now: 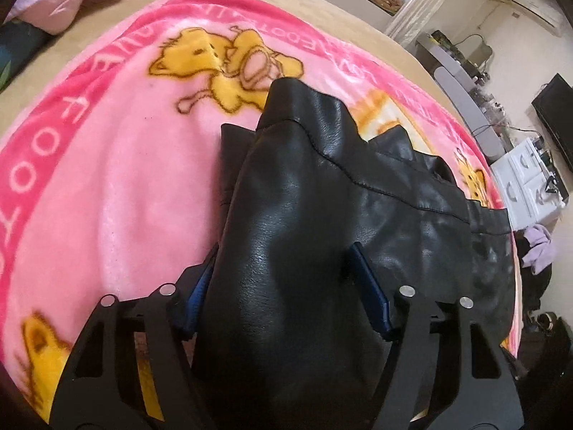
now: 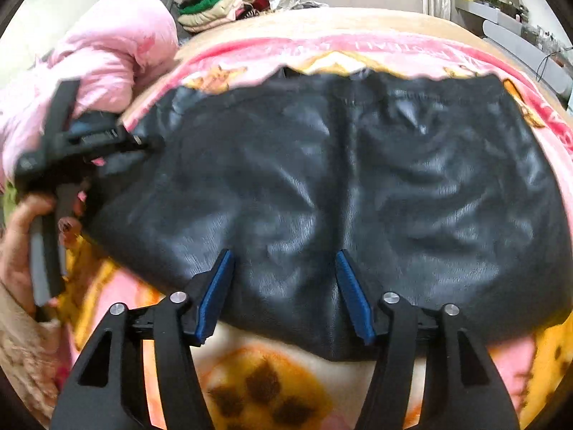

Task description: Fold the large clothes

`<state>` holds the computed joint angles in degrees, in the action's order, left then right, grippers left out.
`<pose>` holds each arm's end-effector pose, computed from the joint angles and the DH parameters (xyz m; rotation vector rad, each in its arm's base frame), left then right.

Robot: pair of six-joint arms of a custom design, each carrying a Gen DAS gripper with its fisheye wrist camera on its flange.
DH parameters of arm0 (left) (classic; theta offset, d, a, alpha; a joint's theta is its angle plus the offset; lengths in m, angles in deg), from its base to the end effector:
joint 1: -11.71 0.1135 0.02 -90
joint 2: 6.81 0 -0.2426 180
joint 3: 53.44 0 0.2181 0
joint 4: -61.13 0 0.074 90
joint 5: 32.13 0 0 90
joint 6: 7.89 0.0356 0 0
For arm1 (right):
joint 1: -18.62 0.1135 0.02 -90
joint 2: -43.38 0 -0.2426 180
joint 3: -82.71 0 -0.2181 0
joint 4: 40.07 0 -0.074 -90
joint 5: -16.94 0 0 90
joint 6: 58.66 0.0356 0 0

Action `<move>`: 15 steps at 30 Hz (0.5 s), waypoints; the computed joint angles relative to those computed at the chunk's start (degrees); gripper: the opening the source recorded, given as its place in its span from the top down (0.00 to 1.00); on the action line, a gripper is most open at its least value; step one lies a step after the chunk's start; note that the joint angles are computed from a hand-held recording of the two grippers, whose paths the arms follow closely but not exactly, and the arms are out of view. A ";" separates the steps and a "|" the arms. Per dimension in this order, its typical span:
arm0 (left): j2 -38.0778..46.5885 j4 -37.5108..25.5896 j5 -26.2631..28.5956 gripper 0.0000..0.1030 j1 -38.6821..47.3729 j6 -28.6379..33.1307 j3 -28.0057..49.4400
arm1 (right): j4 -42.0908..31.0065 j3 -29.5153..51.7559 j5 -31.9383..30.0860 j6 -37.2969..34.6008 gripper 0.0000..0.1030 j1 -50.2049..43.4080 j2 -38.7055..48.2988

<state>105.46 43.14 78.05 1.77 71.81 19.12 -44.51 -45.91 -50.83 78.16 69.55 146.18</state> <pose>0.3299 -0.0703 0.1079 0.1252 2.5886 -0.5851 0.1805 0.2010 0.0911 0.0600 2.4592 0.2507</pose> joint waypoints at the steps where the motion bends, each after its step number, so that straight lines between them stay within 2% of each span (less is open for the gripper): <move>1: -0.02 -0.11 -0.14 0.42 -0.16 0.14 0.13 | -0.90 1.06 0.72 -0.86 0.56 -0.67 -0.45; 6: -0.35 -1.17 1.67 0.42 0.52 0.44 0.73 | -6.93 12.68 0.44 -6.80 0.60 -8.20 3.88; 9: 0.35 -1.96 2.81 0.42 1.20 0.60 1.85 | -13.96 24.29 1.70 -9.81 0.60 -12.71 10.88; 11: 0.48 -2.48 3.01 0.42 1.36 1.07 2.33 | -17.86 31.13 -1.91 -9.32 0.62 -16.77 16.45; 13: 0.69 -2.86 2.98 0.41 1.53 1.96 2.81 | -19.10 34.54 -7.26 -8.52 0.62 -19.89 21.26; 15: 0.89 -2.70 2.51 0.37 1.67 2.64 3.12 | -16.80 34.02 -7.92 -9.01 0.62 -20.50 22.91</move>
